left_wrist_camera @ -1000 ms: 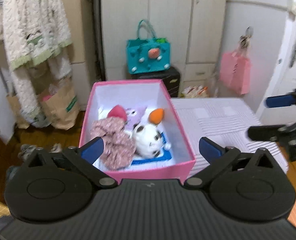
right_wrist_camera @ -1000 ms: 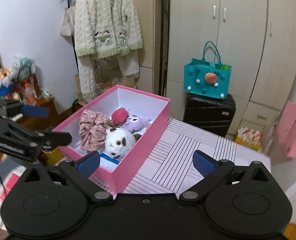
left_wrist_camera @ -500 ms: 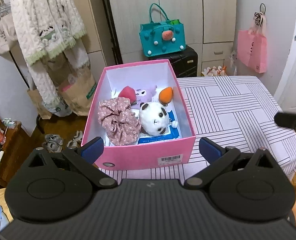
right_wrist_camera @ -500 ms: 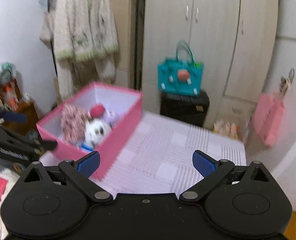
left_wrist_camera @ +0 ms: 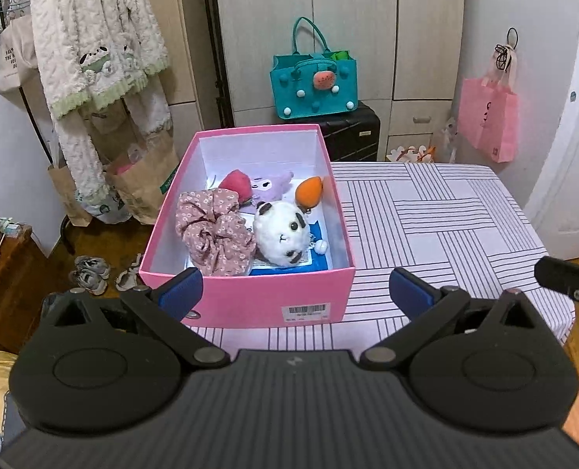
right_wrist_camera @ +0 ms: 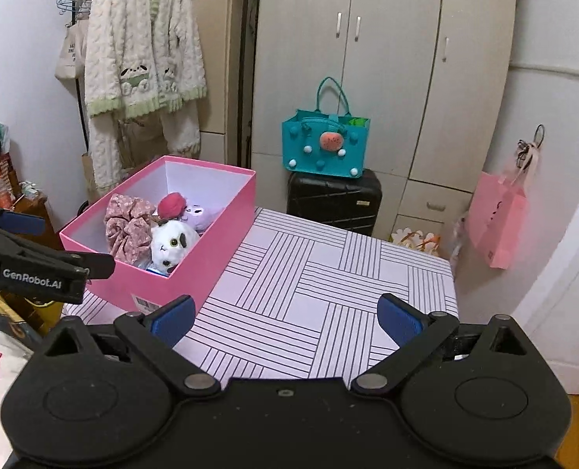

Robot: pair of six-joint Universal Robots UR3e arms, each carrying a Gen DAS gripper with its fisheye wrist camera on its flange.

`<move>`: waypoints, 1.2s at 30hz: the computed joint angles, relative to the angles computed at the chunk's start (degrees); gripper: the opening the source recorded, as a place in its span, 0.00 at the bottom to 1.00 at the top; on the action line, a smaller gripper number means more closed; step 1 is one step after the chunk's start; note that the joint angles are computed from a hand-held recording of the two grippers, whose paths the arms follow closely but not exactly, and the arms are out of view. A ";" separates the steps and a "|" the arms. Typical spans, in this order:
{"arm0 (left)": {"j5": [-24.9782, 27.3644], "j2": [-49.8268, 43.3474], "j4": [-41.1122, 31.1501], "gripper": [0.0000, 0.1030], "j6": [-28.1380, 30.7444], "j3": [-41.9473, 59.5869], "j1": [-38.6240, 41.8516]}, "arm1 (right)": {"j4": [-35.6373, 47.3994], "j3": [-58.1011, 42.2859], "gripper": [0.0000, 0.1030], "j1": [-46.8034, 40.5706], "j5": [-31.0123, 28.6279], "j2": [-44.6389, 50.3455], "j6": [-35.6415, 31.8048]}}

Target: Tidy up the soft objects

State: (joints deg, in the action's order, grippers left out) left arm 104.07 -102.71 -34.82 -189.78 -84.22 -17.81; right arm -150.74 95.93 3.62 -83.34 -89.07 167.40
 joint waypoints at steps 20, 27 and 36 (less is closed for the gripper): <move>10.23 -2.41 16.76 1.00 -1.92 -8.92 -4.69 | -11.73 8.53 0.98 2.16 -6.01 0.58 5.30; 12.56 -3.50 20.87 1.00 0.28 -10.30 -5.88 | -16.85 12.67 0.98 4.01 -9.30 -0.38 4.87; 10.42 -3.97 26.70 1.00 1.70 -12.35 -6.34 | -26.73 16.37 0.98 6.38 -14.25 0.04 5.32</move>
